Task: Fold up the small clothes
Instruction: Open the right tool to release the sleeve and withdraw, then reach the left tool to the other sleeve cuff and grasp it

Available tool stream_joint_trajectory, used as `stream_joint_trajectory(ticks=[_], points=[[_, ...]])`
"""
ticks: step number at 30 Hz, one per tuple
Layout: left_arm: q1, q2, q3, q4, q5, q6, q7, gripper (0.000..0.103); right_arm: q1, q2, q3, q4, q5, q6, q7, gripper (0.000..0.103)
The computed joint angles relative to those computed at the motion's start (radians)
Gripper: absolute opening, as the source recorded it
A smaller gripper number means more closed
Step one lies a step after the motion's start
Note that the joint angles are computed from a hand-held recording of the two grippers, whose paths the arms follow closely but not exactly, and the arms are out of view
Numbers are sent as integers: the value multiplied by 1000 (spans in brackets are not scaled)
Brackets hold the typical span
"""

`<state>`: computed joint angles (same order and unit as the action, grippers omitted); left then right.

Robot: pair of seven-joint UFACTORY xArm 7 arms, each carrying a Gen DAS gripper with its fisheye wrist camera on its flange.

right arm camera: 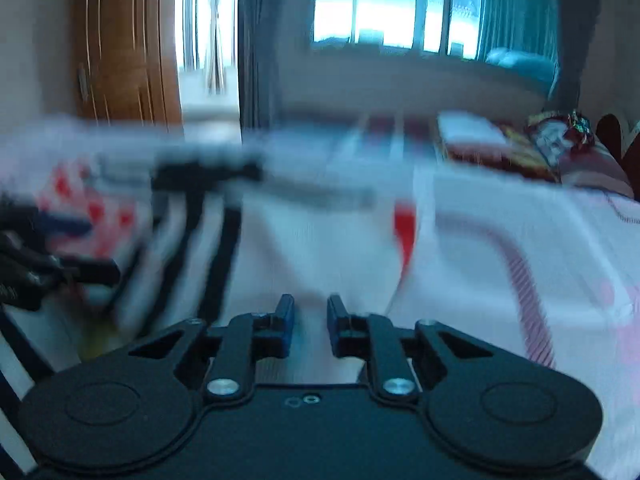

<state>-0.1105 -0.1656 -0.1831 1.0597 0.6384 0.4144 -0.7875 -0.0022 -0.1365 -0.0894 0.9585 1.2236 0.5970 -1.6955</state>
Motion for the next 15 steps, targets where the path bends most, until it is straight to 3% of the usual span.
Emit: stream_joint_trajectory(ticks=[2, 3, 4, 5, 8, 10, 14, 15], points=[[-46, -77, 40, -62, 71, -58, -95, 83, -24, -21, 41, -9, 9, -36, 21, 23], [-12, -121, 11, -104, 69, -86, -111, 83, 9, -42, -1, -11, 5, -16, 57, 24], [33, -161, -35, -135, 38, -72, -110, 83, 9, -62, -15, -21, 32, 9, 65, 25], [40, -199, -39, -172, 3, -68, -103, 83, 6, -87, -26, -38, 34, 34, 94, 25], [32, -263, -10, -245, -124, -39, -66, 83, -2, -145, -55, -80, 11, 93, 153, 25], [55, -275, 1, -277, -188, -69, -74, 83, 0, -181, -61, -111, -20, 100, 180, 25], [112, -256, 30, -316, -309, -197, -106, 70, 18, -228, -70, -145, -85, 102, 246, 26], [121, -247, 34, -320, -344, -215, -117, 62, 21, -250, -69, -163, -102, 95, 267, 26]])
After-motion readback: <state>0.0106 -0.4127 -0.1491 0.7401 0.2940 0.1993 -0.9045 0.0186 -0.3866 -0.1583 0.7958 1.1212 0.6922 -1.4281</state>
